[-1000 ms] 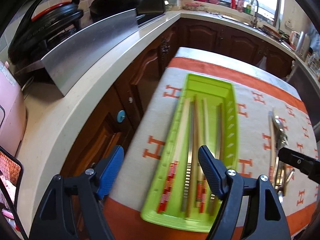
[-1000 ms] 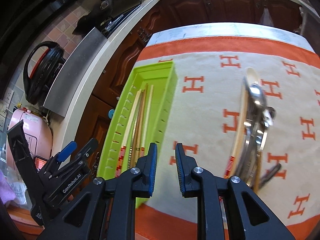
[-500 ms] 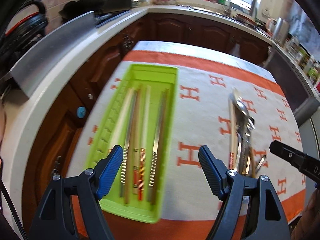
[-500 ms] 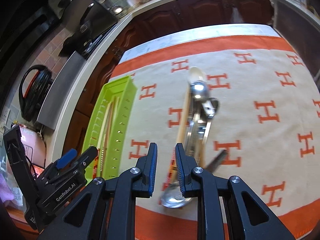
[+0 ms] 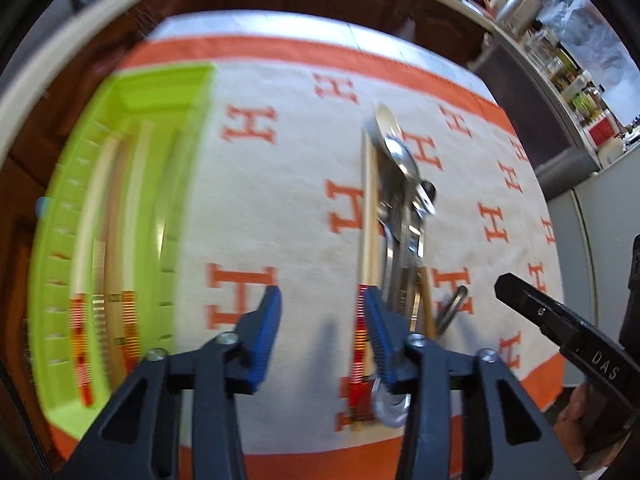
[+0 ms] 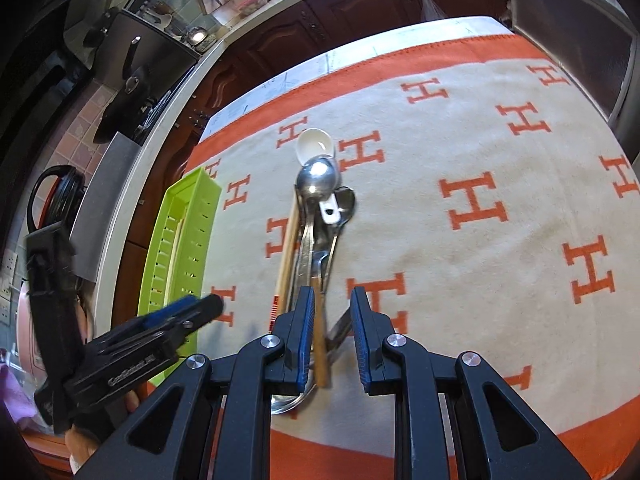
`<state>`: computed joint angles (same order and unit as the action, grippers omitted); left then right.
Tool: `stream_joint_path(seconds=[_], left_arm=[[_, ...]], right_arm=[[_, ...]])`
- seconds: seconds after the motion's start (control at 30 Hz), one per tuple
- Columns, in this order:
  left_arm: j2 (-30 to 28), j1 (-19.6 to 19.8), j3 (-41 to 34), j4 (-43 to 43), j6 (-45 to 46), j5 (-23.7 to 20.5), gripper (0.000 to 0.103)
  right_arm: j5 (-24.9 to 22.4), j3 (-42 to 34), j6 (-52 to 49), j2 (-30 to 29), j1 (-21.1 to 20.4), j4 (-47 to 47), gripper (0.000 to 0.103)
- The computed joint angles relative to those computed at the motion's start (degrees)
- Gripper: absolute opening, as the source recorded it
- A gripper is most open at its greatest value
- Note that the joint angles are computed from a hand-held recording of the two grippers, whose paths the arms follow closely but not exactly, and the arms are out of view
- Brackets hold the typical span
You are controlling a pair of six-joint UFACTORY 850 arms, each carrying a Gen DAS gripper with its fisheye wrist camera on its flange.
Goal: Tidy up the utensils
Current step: 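Move both open tools back over the utensil pile, then grasp a red-banded chopstick with the left tool and lay it in the tray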
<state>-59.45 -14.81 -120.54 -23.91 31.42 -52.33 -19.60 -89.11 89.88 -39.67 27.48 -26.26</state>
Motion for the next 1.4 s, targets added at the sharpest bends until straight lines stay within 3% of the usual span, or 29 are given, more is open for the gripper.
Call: stream_joint_path(seconds=[0.17, 0.3, 0.87, 1.03, 1.3, 1.4], left_arm=[[-5.6, -1.3, -7.9, 2.2, -3.3, -5.0, 0.028], [-7.4, -2.3, -10.4, 4.6, -4.1, -5.7, 0.025], [-8.4, -5.4, -11.7, 12.3, -5.7, -2.8, 0.025], [-10.0, -5.9, -14.3, 14.1, -6.5, -4.4, 0.028], [-9.9, -7.1, -13.7, 17.4, -7.0, -0.9, 0.03], [-10.2, -7.1, -14.2, 17.5, -6.9, -0.8, 0.022]], right_arm=[[2.6, 1.5, -2.2, -0.1, -1.3, 3.0, 0.019], [4.5, 2.5, -4.3, -0.2, -2.2, 5.1, 0.019], [8.2, 3.7, -8.9, -0.8, -3.1, 10.4, 0.019], [8.3, 3.8, -8.6, -0.8, -3.1, 10.3, 0.019], [8.2, 3.9, -8.1, -0.8, -3.0, 9.5, 0.019], [8.0, 3.9, -8.6, -0.7, -3.0, 10.1, 0.019]])
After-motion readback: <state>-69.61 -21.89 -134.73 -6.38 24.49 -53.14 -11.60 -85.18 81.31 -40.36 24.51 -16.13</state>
